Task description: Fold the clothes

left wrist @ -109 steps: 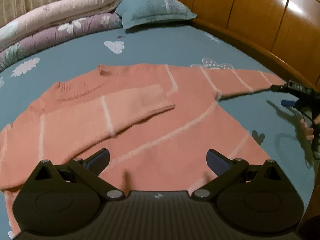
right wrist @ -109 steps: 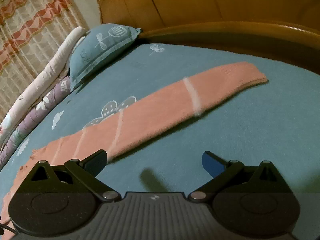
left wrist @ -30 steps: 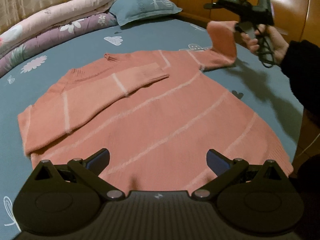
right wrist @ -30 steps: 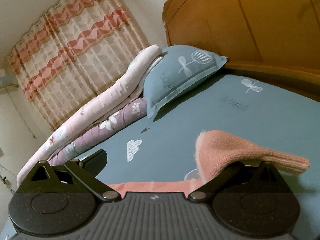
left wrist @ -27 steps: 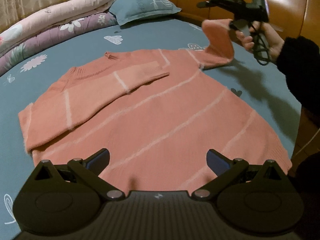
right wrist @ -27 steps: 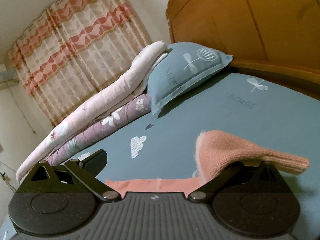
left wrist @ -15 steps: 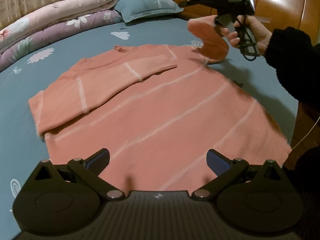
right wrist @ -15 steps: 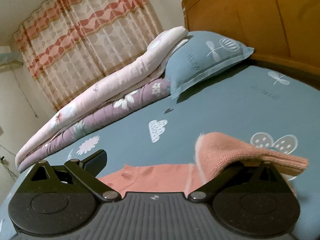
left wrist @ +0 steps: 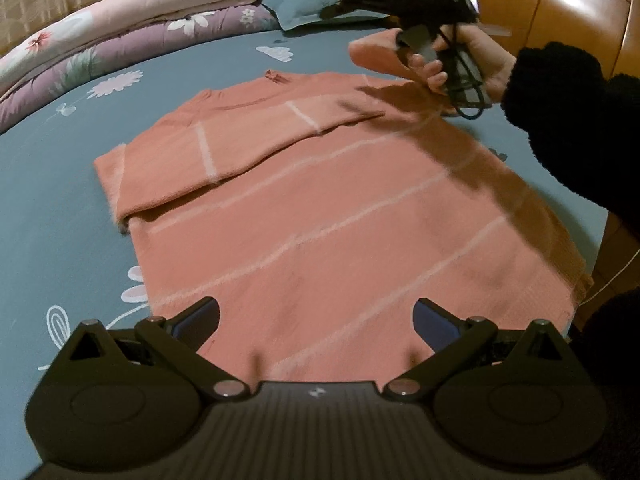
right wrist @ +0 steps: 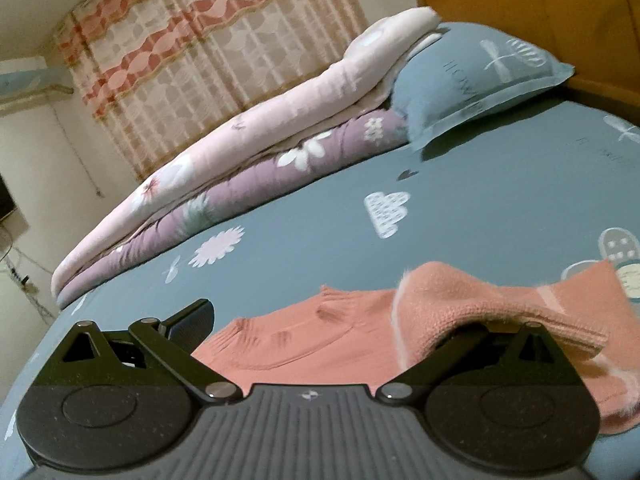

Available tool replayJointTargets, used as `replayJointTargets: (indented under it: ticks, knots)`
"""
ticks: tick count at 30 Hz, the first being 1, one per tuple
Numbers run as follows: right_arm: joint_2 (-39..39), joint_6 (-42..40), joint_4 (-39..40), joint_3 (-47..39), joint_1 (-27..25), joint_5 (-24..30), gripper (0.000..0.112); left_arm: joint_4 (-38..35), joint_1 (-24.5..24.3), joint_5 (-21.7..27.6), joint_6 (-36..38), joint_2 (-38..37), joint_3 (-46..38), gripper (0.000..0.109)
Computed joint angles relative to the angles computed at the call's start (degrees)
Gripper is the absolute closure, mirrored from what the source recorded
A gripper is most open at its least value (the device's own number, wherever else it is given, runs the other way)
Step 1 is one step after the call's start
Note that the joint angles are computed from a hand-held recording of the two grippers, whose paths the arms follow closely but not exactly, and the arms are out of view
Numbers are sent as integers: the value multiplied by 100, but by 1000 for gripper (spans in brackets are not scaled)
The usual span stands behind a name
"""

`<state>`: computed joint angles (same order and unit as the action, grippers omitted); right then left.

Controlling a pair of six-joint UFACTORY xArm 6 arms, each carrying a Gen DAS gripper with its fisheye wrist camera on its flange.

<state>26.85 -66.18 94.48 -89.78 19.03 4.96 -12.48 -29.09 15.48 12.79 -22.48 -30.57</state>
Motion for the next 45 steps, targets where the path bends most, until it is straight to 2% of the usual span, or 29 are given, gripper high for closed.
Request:
replayJointTargets:
  ticks: [9,20,34,40,43,45]
  knots:
    - [166,278,-272,-180,233,300,9,169,-15,122,-179,-68,20,6]
    - [477,884,-957,-509,573,529,9,304,69,162,-390,-199,135,6]
    - [732,1757,-2320,-526,786,905,9,161,181,245,-374,-264,196,6]
    - [827,1640,-2180,-452,862,816,9,117,195,267,-343,-211,169,6]
    - [894,1886,-2773,-444,975,669,9,64,204,291,-313,-189,161,6]
    - [922,2190,-3471,-360,1041,580,9,11,217,303,-277,-172,156,6]
